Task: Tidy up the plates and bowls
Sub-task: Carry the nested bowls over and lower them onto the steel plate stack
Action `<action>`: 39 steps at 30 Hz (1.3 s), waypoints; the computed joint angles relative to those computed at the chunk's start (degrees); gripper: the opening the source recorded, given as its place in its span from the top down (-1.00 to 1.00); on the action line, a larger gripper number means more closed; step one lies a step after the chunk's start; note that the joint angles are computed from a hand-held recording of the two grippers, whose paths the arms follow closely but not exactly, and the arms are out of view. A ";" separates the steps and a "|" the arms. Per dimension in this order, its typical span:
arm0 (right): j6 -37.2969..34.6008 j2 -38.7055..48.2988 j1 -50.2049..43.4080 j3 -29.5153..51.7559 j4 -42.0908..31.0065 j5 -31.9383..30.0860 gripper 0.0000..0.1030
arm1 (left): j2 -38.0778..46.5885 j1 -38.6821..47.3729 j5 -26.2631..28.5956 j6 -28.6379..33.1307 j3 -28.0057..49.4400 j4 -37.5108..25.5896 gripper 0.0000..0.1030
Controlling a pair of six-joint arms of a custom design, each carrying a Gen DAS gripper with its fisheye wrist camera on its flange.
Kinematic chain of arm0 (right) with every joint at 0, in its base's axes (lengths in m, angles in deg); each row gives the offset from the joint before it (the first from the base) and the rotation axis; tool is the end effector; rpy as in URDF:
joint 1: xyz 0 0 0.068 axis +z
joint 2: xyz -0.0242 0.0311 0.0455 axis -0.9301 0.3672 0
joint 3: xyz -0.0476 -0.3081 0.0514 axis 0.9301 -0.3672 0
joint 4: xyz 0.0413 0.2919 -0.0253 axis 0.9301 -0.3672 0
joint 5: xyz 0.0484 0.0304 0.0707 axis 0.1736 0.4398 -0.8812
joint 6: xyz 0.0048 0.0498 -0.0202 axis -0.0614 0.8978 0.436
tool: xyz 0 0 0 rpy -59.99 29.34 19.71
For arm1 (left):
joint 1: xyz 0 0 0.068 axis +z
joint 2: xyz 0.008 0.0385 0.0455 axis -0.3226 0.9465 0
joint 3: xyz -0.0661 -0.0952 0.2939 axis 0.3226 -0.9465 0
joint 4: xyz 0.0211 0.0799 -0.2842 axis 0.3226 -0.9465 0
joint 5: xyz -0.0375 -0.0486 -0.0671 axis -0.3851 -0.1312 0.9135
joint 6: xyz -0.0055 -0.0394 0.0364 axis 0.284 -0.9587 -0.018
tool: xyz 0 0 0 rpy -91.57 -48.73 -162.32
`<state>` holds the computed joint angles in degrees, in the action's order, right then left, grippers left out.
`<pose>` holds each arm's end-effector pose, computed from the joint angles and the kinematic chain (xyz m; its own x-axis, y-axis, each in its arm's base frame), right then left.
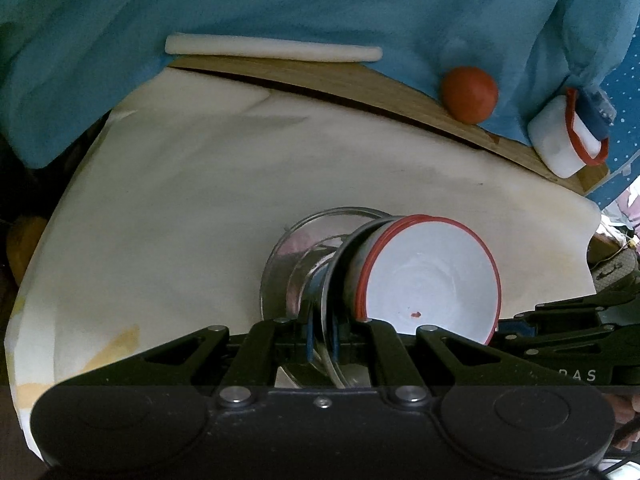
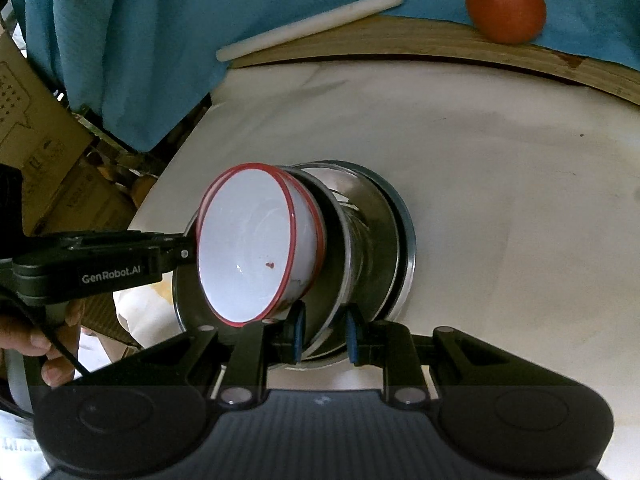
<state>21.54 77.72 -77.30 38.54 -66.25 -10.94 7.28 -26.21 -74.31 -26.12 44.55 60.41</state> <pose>0.2350 -0.0165 0.1198 -0.8847 -0.2015 -0.4204 -0.3820 0.8302 0.4061 0.2273 -0.0377 0.1259 -0.8713 -0.0380 -0.4893 0.1111 0.9559 -0.2720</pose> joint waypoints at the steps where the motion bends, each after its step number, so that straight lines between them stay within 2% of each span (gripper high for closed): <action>1: 0.24 0.21 0.18 0.08 0.19 0.06 0.55 | 0.53 -0.03 -0.03 0.03 0.22 0.19 0.85; 22: 3.78 4.57 3.04 2.37 1.69 2.19 0.55 | 6.36 2.03 0.70 1.73 2.75 0.65 0.85; 39: 5.28 7.49 3.74 4.04 2.77 2.74 0.56 | 6.94 1.87 0.49 1.95 3.47 0.25 0.83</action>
<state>26.83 85.20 -73.56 42.59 -63.47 -8.21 14.22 -24.34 -73.82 -24.18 48.03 60.66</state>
